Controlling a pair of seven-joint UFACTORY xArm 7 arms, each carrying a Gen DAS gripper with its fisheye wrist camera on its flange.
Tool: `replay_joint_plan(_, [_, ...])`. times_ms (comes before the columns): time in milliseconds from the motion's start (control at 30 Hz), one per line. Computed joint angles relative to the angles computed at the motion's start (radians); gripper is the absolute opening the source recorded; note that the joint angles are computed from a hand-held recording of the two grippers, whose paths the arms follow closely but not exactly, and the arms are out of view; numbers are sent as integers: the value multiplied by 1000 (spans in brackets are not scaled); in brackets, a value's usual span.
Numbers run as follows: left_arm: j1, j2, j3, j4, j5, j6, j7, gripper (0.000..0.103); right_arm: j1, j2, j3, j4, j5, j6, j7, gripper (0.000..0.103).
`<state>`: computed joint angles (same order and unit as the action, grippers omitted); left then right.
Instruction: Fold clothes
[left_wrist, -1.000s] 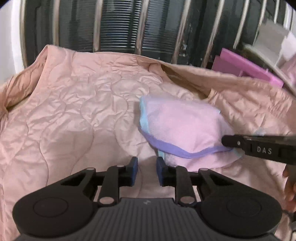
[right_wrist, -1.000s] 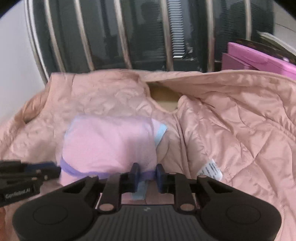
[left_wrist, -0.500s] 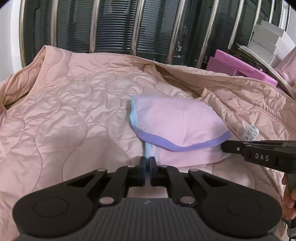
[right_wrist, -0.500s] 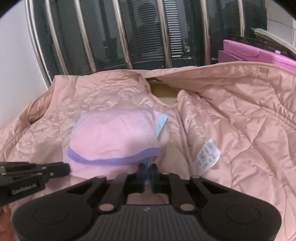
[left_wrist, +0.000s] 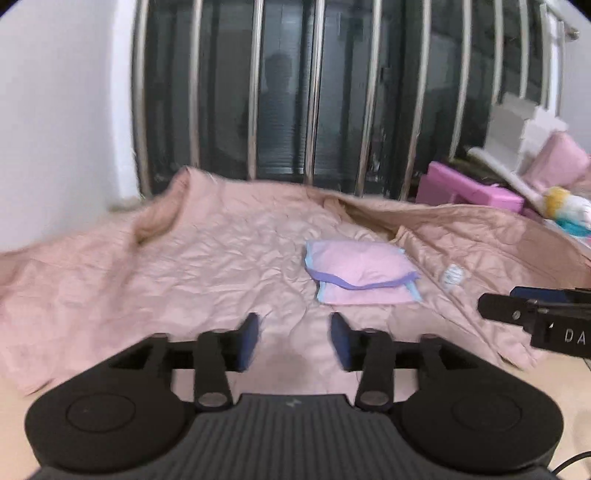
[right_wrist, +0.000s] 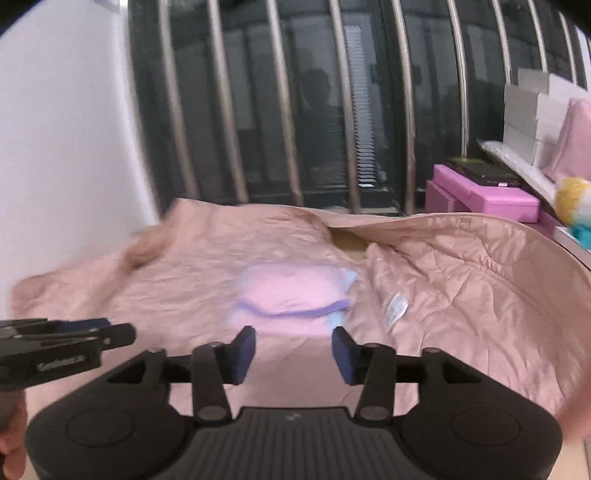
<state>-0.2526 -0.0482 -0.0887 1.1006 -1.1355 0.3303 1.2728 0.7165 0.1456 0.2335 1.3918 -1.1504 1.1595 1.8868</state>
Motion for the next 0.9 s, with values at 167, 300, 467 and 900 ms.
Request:
replay_joint_plan(167, [-16,-331,116,-308,-175,37,206,91,158,49,79,62,-3,187,51,82])
replay_joint_plan(300, [-14,-489,191,-486,-105,72,216,100,283,106,91,90,4,273,144,93])
replay_joint_plan(467, [-17,-536,237,-574,2,63,149,102,396,184,68,133,22,340,265,93])
replay_joint_plan(900, [-131,-580,349,-623,105,18,97,102,479,264,-11,219,59,366,239,93])
